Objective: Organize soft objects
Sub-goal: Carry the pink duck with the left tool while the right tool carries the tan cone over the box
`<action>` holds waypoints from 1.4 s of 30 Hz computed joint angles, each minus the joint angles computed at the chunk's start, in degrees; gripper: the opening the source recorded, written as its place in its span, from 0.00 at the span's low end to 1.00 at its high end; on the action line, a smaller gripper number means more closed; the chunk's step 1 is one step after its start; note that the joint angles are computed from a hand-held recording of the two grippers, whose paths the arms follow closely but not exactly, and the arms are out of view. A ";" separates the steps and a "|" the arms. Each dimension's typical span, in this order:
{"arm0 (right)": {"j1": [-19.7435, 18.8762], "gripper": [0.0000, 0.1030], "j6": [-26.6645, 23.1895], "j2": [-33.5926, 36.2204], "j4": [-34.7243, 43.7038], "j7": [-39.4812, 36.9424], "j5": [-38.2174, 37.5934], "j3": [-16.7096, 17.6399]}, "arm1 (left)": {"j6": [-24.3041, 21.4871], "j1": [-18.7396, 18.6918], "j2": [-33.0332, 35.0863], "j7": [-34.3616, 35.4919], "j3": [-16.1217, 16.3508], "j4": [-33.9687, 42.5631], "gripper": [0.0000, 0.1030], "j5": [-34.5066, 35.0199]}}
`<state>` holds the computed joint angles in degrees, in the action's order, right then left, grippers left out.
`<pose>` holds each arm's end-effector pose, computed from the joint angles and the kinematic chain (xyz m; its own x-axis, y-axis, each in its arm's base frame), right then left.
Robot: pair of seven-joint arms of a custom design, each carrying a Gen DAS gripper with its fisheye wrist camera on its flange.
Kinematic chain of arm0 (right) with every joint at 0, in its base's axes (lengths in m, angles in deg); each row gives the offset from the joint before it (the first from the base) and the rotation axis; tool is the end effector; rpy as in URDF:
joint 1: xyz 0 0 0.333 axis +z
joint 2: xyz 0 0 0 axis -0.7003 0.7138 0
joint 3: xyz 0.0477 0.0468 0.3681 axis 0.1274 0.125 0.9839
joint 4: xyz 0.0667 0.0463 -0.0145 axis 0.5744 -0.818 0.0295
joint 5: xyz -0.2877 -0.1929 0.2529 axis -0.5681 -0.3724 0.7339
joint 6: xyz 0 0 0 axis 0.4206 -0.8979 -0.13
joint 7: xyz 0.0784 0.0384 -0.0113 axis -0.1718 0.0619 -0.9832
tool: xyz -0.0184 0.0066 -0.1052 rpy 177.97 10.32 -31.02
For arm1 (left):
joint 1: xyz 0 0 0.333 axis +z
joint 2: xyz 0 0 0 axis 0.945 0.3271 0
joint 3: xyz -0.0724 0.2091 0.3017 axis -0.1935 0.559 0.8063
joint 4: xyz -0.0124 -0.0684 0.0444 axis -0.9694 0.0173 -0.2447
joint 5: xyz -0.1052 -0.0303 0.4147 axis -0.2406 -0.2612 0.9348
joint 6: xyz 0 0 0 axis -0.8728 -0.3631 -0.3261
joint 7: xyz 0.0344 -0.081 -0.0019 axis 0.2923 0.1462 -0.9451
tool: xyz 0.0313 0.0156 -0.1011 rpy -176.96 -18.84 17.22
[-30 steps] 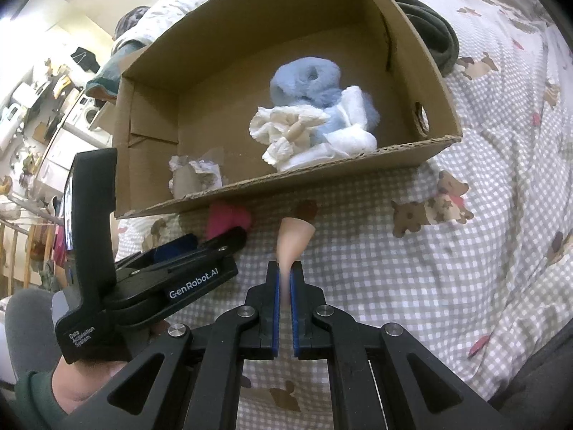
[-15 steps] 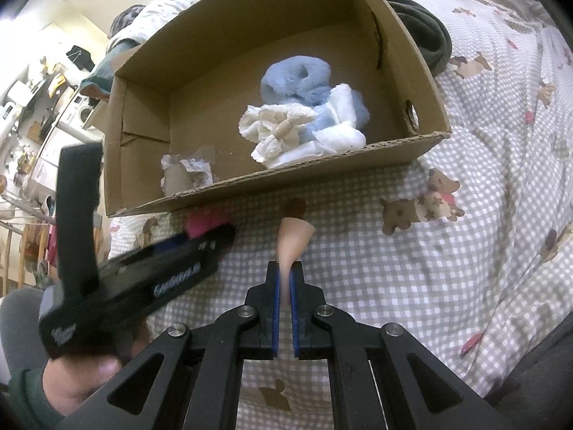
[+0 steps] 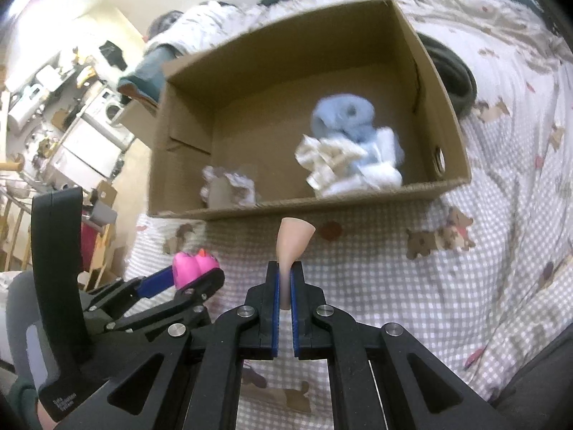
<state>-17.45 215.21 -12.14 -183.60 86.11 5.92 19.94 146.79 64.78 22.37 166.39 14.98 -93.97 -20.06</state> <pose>0.4588 0.3618 0.4759 -0.0327 -0.9152 -0.4017 -0.8664 0.2263 -0.4451 0.4745 -0.1365 0.4519 -0.1650 -0.9861 -0.0185 -0.8932 0.1573 -0.4212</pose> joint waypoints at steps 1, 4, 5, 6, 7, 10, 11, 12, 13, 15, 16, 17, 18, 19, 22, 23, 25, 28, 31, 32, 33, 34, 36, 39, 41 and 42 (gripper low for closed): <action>-0.19 0.07 1.06 -0.26 -0.22 1.22 -1.74 0.06 | 1.45 0.12 -0.65 -0.71 -0.31 -0.80 0.40 0.40; -0.77 0.07 2.98 -0.36 -0.13 4.14 -6.05 0.29 | 2.01 0.80 0.79 -4.63 -2.27 2.62 0.40 3.23; -0.71 0.07 3.50 -0.19 -0.04 3.81 -6.05 0.28 | 2.53 0.97 0.69 -5.62 -2.46 2.62 0.40 4.24; -0.65 0.07 3.87 0.02 0.08 3.54 -5.89 0.26 | 2.80 1.15 0.36 -6.90 -2.77 2.59 0.40 5.25; -0.68 0.07 4.03 0.21 0.26 3.87 -6.45 0.26 | 3.24 1.41 0.09 -8.09 -2.90 2.37 0.40 6.13; -1.11 0.07 4.99 0.13 0.63 7.47 -11.21 0.26 | 4.24 1.93 -1.59 -11.35 -3.33 1.92 0.40 7.96; -1.73 0.07 5.12 -0.30 0.75 10.85 -15.55 0.39 | 4.65 2.31 -1.60 -11.95 -3.35 2.22 0.40 8.84; -1.99 0.07 5.41 -0.59 0.75 11.74 -16.67 0.37 | 5.12 1.60 -1.90 -11.24 -2.38 2.44 0.40 7.57; -1.85 0.07 5.85 -0.70 0.55 10.16 -14.85 0.11 | 5.84 1.23 -1.55 -10.40 -1.44 2.80 0.40 6.46; -1.32 0.07 5.16 -1.12 0.31 5.22 -8.55 -0.53 | 5.56 1.31 -1.33 -10.03 -1.07 4.09 0.40 5.84; -1.29 0.07 5.28 -1.34 0.20 3.36 -6.42 -0.80 | 5.12 0.93 -0.82 -8.99 -0.66 5.22 0.40 5.09; -1.30 0.07 5.30 -1.49 0.25 1.91 -4.61 -0.94 | 4.68 0.88 -0.17 -8.39 -0.58 6.41 0.40 4.85; -1.30 0.07 5.58 -1.64 0.32 0.14 -2.38 -1.24 | 4.25 0.88 0.53 -7.92 -0.60 7.71 0.40 4.77; -1.32 0.07 5.96 -1.66 0.49 -1.48 -0.60 -1.42 | 4.31 0.86 1.35 -7.35 -0.54 8.69 0.40 4.68; -2.19 0.07 6.08 -1.03 2.46 -5.72 0.73 -1.77 | 4.14 0.60 4.10 -5.35 -0.31 12.22 0.40 4.14; -2.35 0.07 5.79 -0.59 3.38 -7.67 1.43 -1.96 | 3.54 0.30 5.39 -4.16 -0.04 13.75 0.40 3.24; -2.61 0.07 5.65 0.57 5.10 -11.85 3.42 -2.33 | 2.80 -0.55 7.86 -0.49 0.72 16.19 0.40 -0.27; -2.97 0.07 6.97 1.95 5.84 -14.24 4.39 -2.52 | 4.97 -1.39 10.51 6.45 1.28 17.15 0.40 -6.82; -3.27 0.07 9.73 3.87 5.46 -24.76 17.95 -1.06 | 5.40 -0.59 12.14 4.69 0.82 16.49 0.40 -5.46; -4.04 0.07 9.27 4.45 5.53 -26.46 21.93 0.01 | 5.03 -0.35 12.48 3.50 0.77 16.36 0.40 -5.41; -3.23 0.07 8.78 4.74 5.54 -25.48 21.88 -0.93 | 4.39 -0.14 12.78 2.15 0.75 16.37 0.40 -5.58; -3.15 0.07 8.65 4.96 5.61 -25.30 21.89 -1.06 | 4.03 -0.05 13.00 1.99 0.75 16.40 0.40 -6.76; -2.33 0.07 7.82 5.15 5.81 -21.66 17.04 -2.30 | 4.49 0.04 13.09 2.34 0.63 16.36 0.40 -7.26; -2.06 0.07 7.37 5.36 5.91 -19.22 13.69 -2.75 | 6.38 0.24 12.93 -0.24 0.43 16.17 0.40 -2.71; -1.64 0.07 7.16 5.43 5.94 -15.86 10.00 -3.52 | 6.79 0.30 12.84 -1.19 0.42 15.94 0.40 -2.01; -1.56 0.07 7.09 5.54 6.08 -14.49 8.48 -3.78 | 6.83 0.25 12.83 -0.79 0.42 15.79 0.40 -2.79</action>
